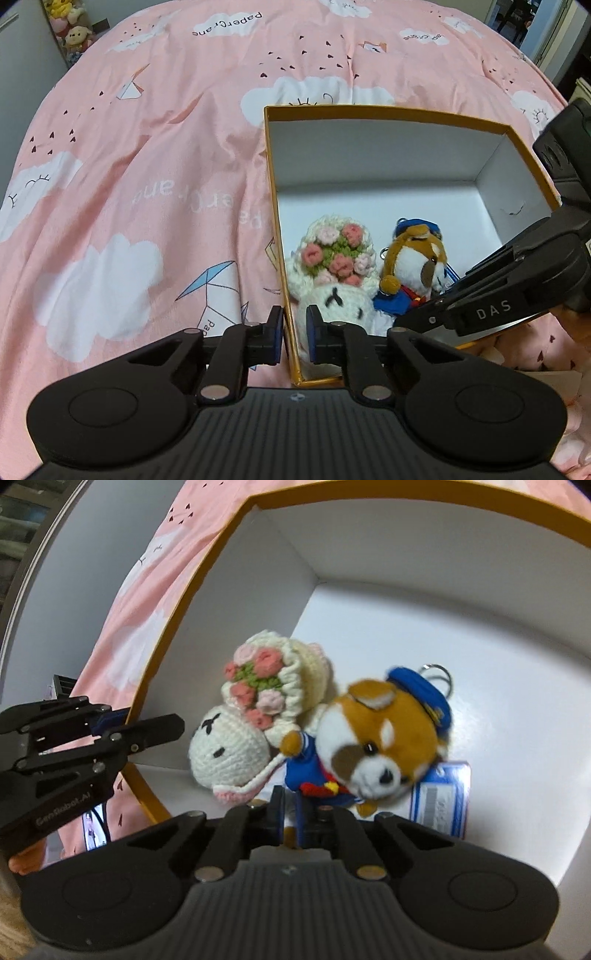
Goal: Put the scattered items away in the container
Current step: 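Lower both plushes into the box and open both grippers, then withdraw both tools from the box and move back toward the remaining items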
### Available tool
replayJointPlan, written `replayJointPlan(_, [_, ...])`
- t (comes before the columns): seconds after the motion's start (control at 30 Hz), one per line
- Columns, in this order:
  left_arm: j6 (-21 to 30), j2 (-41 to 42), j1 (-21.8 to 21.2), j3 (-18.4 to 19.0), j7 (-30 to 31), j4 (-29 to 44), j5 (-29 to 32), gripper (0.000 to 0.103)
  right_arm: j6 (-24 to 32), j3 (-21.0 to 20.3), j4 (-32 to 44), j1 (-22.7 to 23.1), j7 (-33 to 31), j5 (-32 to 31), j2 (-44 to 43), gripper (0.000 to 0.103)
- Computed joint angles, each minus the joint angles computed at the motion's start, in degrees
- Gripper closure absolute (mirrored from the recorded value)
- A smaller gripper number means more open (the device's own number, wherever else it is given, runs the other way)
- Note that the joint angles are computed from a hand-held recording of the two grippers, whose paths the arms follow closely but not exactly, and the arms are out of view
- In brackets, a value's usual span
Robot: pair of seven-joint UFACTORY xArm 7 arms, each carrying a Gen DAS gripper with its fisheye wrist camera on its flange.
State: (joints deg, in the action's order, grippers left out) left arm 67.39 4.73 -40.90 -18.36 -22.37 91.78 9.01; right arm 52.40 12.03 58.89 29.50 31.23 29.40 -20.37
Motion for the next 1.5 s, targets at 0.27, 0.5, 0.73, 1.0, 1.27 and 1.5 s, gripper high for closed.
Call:
replayJointPlan(0.27, [-1.4,-1.1,0.2,-0.1,-1.1,-2.1,0.3,0.095,2.4,1.9,0.9,-0.9,2.7,-7.1,-3.4,0.088])
replayJointPlan(0.5, [-2.5,-2.2,0.6,-0.4,-1.7,-3.4,0.4,0.095,10.6,6.8,0.8,-5.7,8.2,-23.4,-15.6,0.06])
replayJointPlan(0.73, [-2.4,-2.3,0.4,-0.7,-2.8,-3.5,1.5,0.095,20.2,9.2,-0.9,-11.6,9.6,-33.3,-29.8,0.049])
replayJointPlan(1.0, [-2.4,-3.1,0.1,-1.0,-4.5,-4.3,2.2,0.095,24.0,9.9,-7.0,-12.4,11.5,-29.2,-33.5,0.055])
replayJointPlan(1.27, [-2.1,-3.7,-0.3,-1.7,-6.0,-4.7,2.9,0.094,24.0,9.6,-9.2,-11.8,14.8,-26.3,-35.1,0.091])
replayJointPlan(1.5, [-2.2,-4.8,-0.2,-2.0,-4.9,-5.7,2.1,0.093,26.4,9.9,-7.6,-11.7,14.3,-26.8,-35.3,0.092])
